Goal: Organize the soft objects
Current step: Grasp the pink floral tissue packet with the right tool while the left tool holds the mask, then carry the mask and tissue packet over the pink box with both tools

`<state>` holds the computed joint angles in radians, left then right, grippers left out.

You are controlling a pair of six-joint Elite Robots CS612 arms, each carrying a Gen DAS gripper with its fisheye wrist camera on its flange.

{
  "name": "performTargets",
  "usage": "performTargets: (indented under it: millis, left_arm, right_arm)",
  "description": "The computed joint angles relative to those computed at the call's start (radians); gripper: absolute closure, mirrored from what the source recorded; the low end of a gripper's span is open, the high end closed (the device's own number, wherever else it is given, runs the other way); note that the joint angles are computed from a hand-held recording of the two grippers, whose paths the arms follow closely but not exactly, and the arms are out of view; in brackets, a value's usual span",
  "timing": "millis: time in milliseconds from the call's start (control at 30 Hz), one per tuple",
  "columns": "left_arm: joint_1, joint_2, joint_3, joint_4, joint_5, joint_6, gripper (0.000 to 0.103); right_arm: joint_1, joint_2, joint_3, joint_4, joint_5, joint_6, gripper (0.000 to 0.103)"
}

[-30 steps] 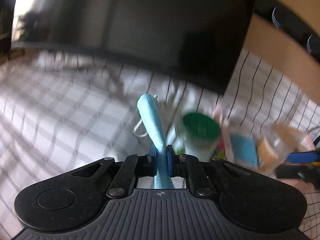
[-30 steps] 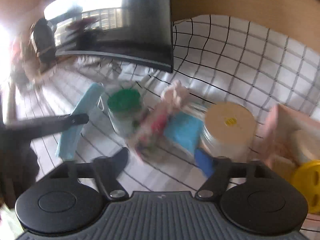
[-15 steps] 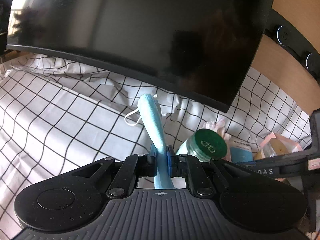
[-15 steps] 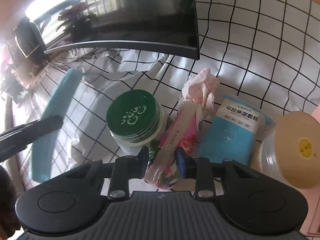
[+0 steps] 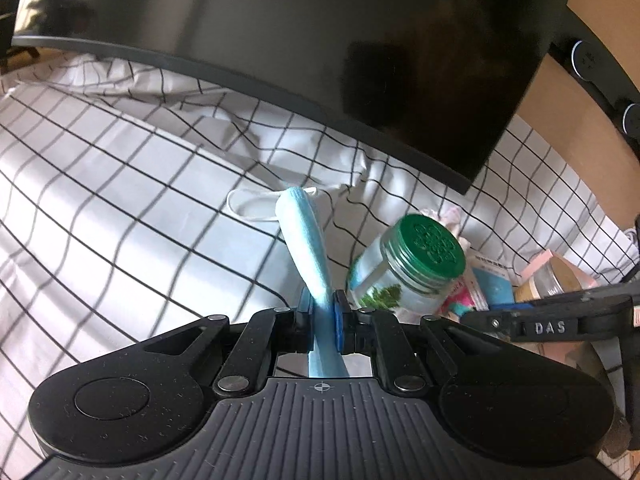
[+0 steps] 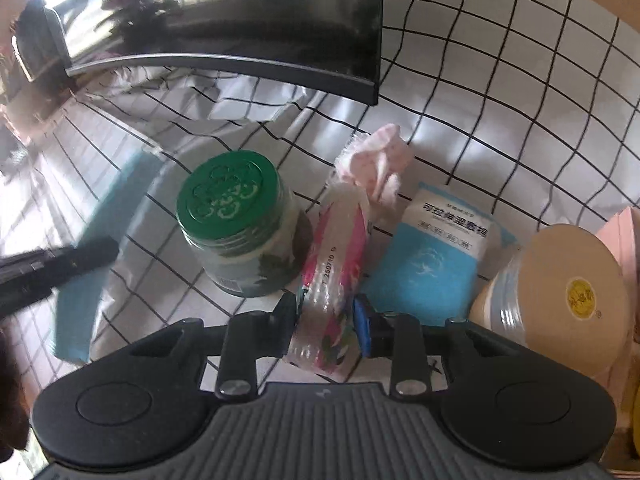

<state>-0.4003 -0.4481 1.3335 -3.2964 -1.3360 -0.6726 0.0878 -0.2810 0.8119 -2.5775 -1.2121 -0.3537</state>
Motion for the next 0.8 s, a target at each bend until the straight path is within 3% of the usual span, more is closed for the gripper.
performTargets:
  millis: [100,233,367,600,800]
  left_arm:
    - [-0.004,-0.003,0.006,-0.003,-0.001,-0.002,0.091]
    - [-0.008,-0.018,0.030,-0.009,0.024,-0.003,0.091]
    - [-0.004,-0.025,0.034,-0.009,0.041,0.016,0.091]
    - [0.012,-0.016,-0.029,0.007,0.071,0.064,0.091]
    - [0.002,-0.022,-0.081,0.000,0.097,0.136,0.091]
  right_arm:
    - [0.007,0.013,-0.026,0.031,-0.005,-0.076,0.070]
    - [0.020,0.033,-0.050,0.034,-0.067,-0.128,0.069]
    - [0.011,0.025,-0.044,0.054,-0.033,-0.096,0.083]
    - [-0.009,-0.038,0.044,-0.114,0.032,-0.027,0.083]
    - [-0.040,-0.105,0.139,-0.249,0.087,-0.008,0.083]
